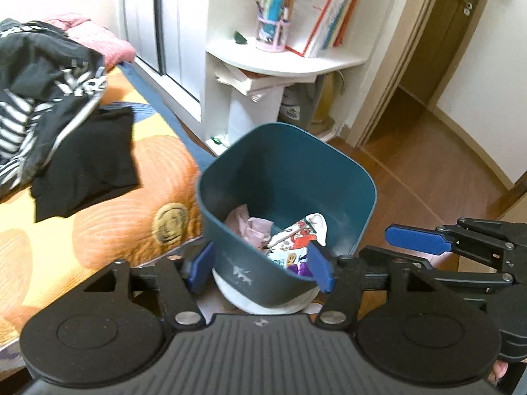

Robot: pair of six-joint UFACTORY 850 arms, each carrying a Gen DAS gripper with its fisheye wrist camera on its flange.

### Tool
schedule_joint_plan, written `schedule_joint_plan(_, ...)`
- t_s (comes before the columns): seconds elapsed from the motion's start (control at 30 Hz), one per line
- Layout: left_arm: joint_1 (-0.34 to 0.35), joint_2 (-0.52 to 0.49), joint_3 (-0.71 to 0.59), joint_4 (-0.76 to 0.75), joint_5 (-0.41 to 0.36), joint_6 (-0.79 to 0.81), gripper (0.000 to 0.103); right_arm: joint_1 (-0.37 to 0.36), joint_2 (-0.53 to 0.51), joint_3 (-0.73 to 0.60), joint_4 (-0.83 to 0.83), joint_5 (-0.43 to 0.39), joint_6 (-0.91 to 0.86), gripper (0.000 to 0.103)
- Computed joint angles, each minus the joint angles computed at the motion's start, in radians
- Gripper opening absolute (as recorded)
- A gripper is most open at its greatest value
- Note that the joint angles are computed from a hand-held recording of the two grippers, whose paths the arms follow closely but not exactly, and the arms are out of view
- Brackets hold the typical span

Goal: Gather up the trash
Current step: 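Open both tools to drop the puff and net into the wastebasket, then lower both tools back toward the remaining trash on the floor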

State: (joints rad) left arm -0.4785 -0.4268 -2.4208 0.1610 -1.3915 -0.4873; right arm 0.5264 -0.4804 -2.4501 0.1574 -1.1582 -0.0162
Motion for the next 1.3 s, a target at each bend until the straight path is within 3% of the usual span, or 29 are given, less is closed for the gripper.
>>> schedule_joint_plan(0.4,0.007,0.343,0.393,0.099,0.09,-0.075,0.081,0.114,-0.013,-0.059,0.075,-0.011,-0.037,0.041)
schedule_joint_plan(0.63,0.04,0.512,0.605,0.147,0.115,-0.113,0.09,0.186,0.01,0.033,0.079,0.013,-0.056,0.044)
schedule_joint_plan(0.73,0.087,0.579,0.706,0.122,0.139,-0.105,0.099,0.207,0.023,0.098,0.09,0.032,-0.08,0.046)
schedule_joint_plan(0.93,0.223,0.694,0.922,0.041,0.184,-0.093,0.099,0.247,0.026,0.228,0.066,0.069,-0.094,0.047)
schedule_joint_plan(1.07,0.295,0.744,1.058,0.011,0.216,-0.06,0.099,0.262,-0.021,0.252,0.05,0.041,-0.064,0.047)
schedule_joint_plan(1.3,0.39,0.759,1.258,-0.054,0.276,0.013,0.099,0.28,-0.08,0.326,0.04,0.04,-0.097,0.047)
